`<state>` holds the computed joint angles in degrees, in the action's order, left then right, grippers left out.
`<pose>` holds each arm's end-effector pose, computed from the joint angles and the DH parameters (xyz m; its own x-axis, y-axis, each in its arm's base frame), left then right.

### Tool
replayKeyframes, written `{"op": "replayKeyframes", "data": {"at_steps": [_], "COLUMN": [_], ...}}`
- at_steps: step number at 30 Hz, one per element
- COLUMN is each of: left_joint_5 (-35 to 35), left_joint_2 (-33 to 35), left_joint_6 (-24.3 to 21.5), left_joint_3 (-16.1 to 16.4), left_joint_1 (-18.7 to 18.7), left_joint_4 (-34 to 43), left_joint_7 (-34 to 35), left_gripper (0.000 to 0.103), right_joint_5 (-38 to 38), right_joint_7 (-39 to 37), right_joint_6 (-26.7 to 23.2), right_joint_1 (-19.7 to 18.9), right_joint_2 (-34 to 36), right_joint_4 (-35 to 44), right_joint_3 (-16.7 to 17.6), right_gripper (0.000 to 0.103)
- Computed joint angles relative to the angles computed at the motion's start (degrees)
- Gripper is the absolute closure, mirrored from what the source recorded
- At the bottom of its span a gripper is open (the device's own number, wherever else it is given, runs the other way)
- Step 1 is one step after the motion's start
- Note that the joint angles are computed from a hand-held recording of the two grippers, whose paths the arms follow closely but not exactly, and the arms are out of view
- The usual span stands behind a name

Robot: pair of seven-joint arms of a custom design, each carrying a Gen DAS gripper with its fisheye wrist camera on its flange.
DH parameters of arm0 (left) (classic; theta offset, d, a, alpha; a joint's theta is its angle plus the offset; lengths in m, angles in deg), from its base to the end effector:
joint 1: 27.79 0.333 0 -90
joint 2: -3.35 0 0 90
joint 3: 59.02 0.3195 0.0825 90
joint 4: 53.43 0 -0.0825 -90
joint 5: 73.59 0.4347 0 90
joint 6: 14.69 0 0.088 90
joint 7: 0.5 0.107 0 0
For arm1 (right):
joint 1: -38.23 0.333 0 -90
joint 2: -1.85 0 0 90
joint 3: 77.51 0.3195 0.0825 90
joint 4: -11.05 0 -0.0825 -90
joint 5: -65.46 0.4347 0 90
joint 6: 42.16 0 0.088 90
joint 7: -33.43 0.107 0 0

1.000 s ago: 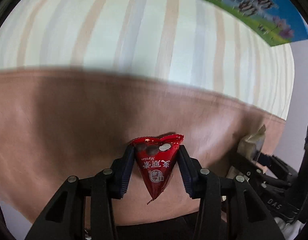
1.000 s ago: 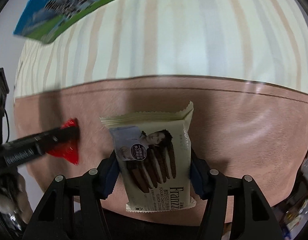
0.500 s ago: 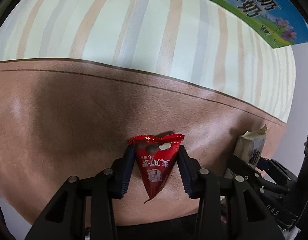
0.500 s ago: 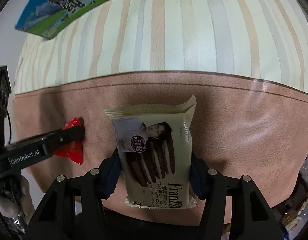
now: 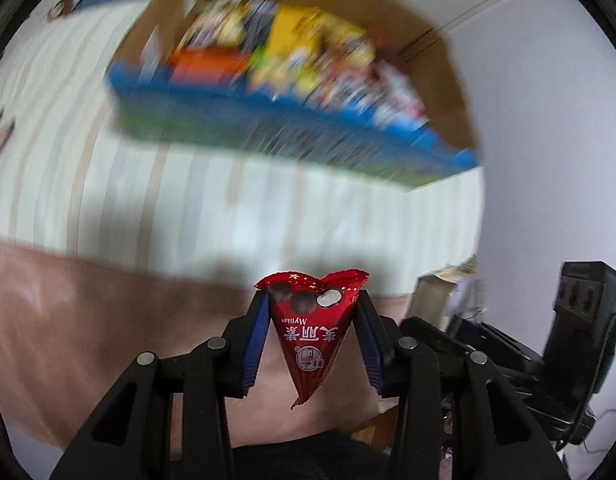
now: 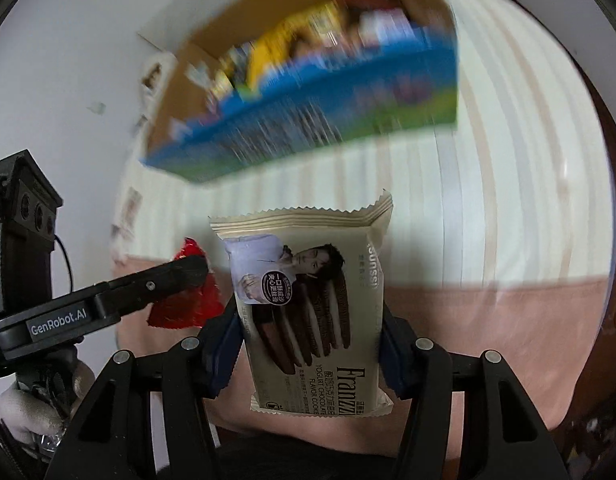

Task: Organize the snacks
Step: 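Lower both packets into the cardboard box and open both tools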

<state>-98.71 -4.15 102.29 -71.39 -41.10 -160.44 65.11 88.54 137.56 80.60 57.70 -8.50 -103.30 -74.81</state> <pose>0.5280 -0.2870 0.5970 0.0842 -0.8811 0.4654 -0.9882 -0.1339 -0.0748 0.5341 0.2372 0.5670 0.0209 -0.9026 -0.4299 -0.9813 0.0639 -0.1817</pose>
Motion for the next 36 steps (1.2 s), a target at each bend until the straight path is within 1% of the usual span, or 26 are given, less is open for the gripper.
{"op": "replayKeyframes", "data": {"at_steps": [2, 5, 7, 8, 11, 12, 13, 16, 19, 21, 22, 25, 28, 29, 30, 31, 32, 34, 35, 36], "left_joint_5": [-0.68, 2.68, 4.41, 5.17, 8.99, 9.36, 10.07, 11.36, 13.29, 13.75, 14.39, 14.4, 13.94, 14.02, 14.3, 15.23, 16.21, 17.62, 18.1, 18.68], "left_joint_2": [2.37, 7.39, 12.73, 14.64, 23.4, 24.22, 27.05, 32.31, 35.93, 36.58, 37.11, 37.46, 37.19, 37.14, 37.0, 36.85, 36.52, 35.67, 35.44, 35.06], "left_joint_6": [-0.97, -1.73, -2.85, -3.15, -7.36, -8.93, -10.4, -13.8, -16.76, -17.88, -18.44, -18.77, -19.32, -19.69, -19.66, -19.76, -20.01, -18.97, -18.71, -18.29], "left_joint_3": [1.08, 1.28, 1.44, 1.47, 1.83, 1.2, 2.21, 2.31, 2.58, 2.58, 2.71, 2.64, 2.48, 2.5, 2.58, 2.79, 3.03, 3.37, 3.45, 3.55], "left_joint_1": [0.79, 1.86, 2.45, 2.63, 2.83, 4.19, 3.54, 3.69, 3.36, 3.45, 3.28, 3.53, 3.92, 3.88, 3.76, 3.4, 3.04, 2.59, 2.46, 2.3], "left_joint_4": [5.09, 13.22, 20.79, 23.18, 35.16, 36.75, 40.3, 46.17, 49.53, 49.45, 49.66, 48.6, 47.42, 47.31, 47.02, 46.86, 46.72, 45.57, 45.33, 44.94], "left_joint_7": [2.32, 2.89, 2.88, 2.79, 1.89, 2.24, 2.0, 1.18, 0.84, 0.85, 0.88, 1.06, 1.44, 1.42, 1.42, 1.62, 1.56, 1.45, 1.43, 1.41], "left_gripper": [0.064, 0.064, 0.064, 0.064, 0.064, 0.064, 0.064, 0.064, 0.064, 0.064, 0.064, 0.065, 0.063, 0.063, 0.063, 0.062, 0.059, 0.047, 0.033, 0.023], "right_joint_5": [0.07, -0.97, -2.35, -3.45, -6.21, -7.01, -8.63, -13.26, -14.86, -15.18, -15.38, -15.11, -14.21, -14.01, -14.12, -15.0, -16.35, -16.49, -16.69, -17.21], "right_joint_7": [-1.03, -2.15, -2.27, -2.21, -1.46, -1.23, -0.74, 0.61, 1.53, 2.31, 2.52, 2.93, 3.41, 4.08, 4.1, 4.19, 4.32, 4.47, 4.44, 4.36], "right_joint_6": [-0.15, -0.76, -1.04, -1.29, -3.34, -4.3, -5.48, -9.4, -12.76, -12.4, -13.01, -13.39, -17.58, -18.85, -19.25, -19.4, -19.86, -19.73, -19.64, -19.85], "right_joint_1": [-0.43, -1.8, -2.84, -3.42, -5.01, -5.49, -5.64, -5.56, -5.6, -5.3, -5.3, -5.5, -5.83, -5.85, -5.86, -5.51, -4.97, -5.09, -5.07, -4.81], "right_joint_2": [2.12, 6.55, 10.38, 12.56, 19.79, 22.16, 24.91, 32.52, 38.53, 40.16, 41.45, 42.59, 45.72, 46.9, 47.07, 46.73, 46.78, 46.17, 45.8, 45.66], "right_joint_4": [4.31, 12.52, 18.34, 21.47, 31.37, 34.51, 38.15, 48.31, 55.52, 55.98, 57.32, 57.48, 61.02, 62.47, 62.47, 62.02, 62.28, 61.49, 61.07, 61.16], "right_joint_3": [-0.51, -0.81, -0.58, -0.48, 0.02, 0.23, 0.44, 0.88, 1.41, 1.83, 1.89, 2.27, 2.77, 2.73, 2.64, 2.24, 1.72, 1.76, 1.75, 1.68], "right_gripper": [0.042, 0.042, 0.042, 0.042, 0.042, 0.042, 0.042, 0.042, 0.042, 0.042, 0.042, 0.042, 0.038, 0.028, 0.013, 0.007, 0.005, 0.005, 0.005, 0.005]}}
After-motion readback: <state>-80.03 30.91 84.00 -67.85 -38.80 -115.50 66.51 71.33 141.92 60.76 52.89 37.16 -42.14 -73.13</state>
